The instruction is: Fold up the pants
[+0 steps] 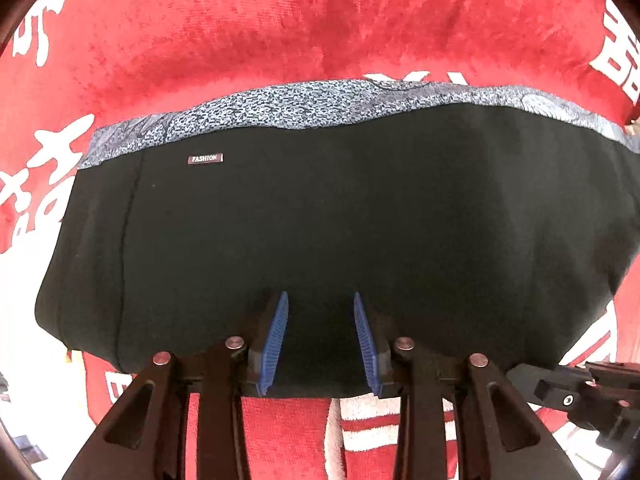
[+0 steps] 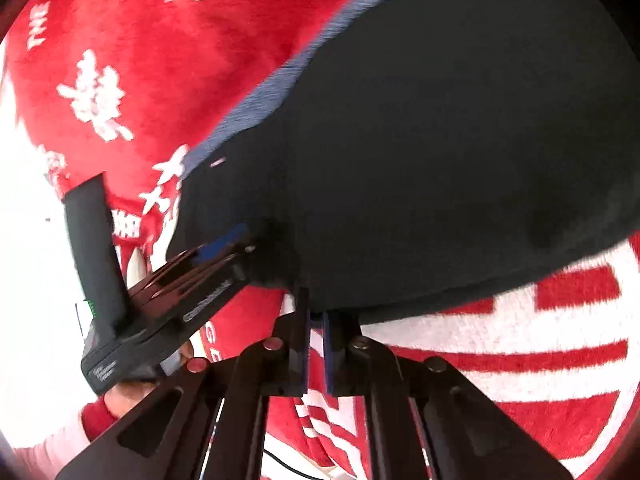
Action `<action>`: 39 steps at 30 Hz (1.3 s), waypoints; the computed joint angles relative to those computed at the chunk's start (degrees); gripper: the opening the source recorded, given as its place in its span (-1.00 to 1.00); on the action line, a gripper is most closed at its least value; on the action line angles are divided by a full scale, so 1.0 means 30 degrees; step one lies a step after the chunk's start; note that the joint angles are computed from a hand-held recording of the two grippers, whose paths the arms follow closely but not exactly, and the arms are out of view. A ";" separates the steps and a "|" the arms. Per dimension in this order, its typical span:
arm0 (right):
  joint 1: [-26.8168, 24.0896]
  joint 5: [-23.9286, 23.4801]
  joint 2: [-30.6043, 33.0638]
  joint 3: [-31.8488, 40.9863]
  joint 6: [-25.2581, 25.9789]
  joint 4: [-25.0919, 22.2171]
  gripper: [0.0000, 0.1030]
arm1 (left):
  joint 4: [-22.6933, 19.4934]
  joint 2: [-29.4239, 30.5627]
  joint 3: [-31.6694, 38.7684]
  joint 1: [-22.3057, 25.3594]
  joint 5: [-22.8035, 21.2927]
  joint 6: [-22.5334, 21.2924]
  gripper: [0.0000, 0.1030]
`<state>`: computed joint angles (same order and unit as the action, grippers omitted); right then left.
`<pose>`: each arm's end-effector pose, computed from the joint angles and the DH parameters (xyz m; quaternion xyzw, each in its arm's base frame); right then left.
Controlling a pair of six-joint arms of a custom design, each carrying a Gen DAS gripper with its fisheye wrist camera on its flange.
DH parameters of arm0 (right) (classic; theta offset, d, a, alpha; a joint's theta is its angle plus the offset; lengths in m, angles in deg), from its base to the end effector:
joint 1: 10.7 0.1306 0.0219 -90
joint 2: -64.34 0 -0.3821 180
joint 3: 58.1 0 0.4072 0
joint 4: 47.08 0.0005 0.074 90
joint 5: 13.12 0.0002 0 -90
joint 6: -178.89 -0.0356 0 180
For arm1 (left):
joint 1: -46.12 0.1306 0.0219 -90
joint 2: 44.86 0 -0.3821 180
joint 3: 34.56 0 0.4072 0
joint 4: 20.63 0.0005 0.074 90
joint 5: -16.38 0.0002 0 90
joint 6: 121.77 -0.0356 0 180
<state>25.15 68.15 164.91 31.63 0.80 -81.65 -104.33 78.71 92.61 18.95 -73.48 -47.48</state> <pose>0.4579 0.3369 0.3517 0.3802 0.8411 0.3670 0.1156 0.5853 -0.3011 0.3665 0.3643 0.9273 -0.0098 0.0857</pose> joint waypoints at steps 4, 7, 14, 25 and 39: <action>0.0463 0.0236 -0.0110 -0.0162 -0.0445 -0.0673 -0.93 | -0.0677 0.0354 0.0682 -0.0294 0.0272 0.0187 -0.32; 0.0319 -0.0243 -0.0072 0.0374 0.0659 -0.1543 -0.91 | -0.1236 0.0321 0.1305 -0.0584 0.1115 0.0546 -0.32; -0.0697 0.2300 -0.2080 0.1500 0.5098 -0.8077 -0.53 | -0.0605 0.0190 0.0753 -0.2135 0.0629 0.1192 -0.32; -0.4713 0.4070 -0.1661 0.2024 1.1494 -1.1932 -0.55 | -0.2597 0.4419 0.8352 -0.2850 0.1360 0.3795 0.44; -0.9135 0.6745 -0.7065 -0.2665 1.1458 -1.4507 -0.14 | -0.4209 0.6510 1.2022 -0.3749 -0.0152 0.3584 0.68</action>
<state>-2.26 88.38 143.71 23.63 35.17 -125.17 -116.95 98.24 128.68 7.71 -73.93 -36.73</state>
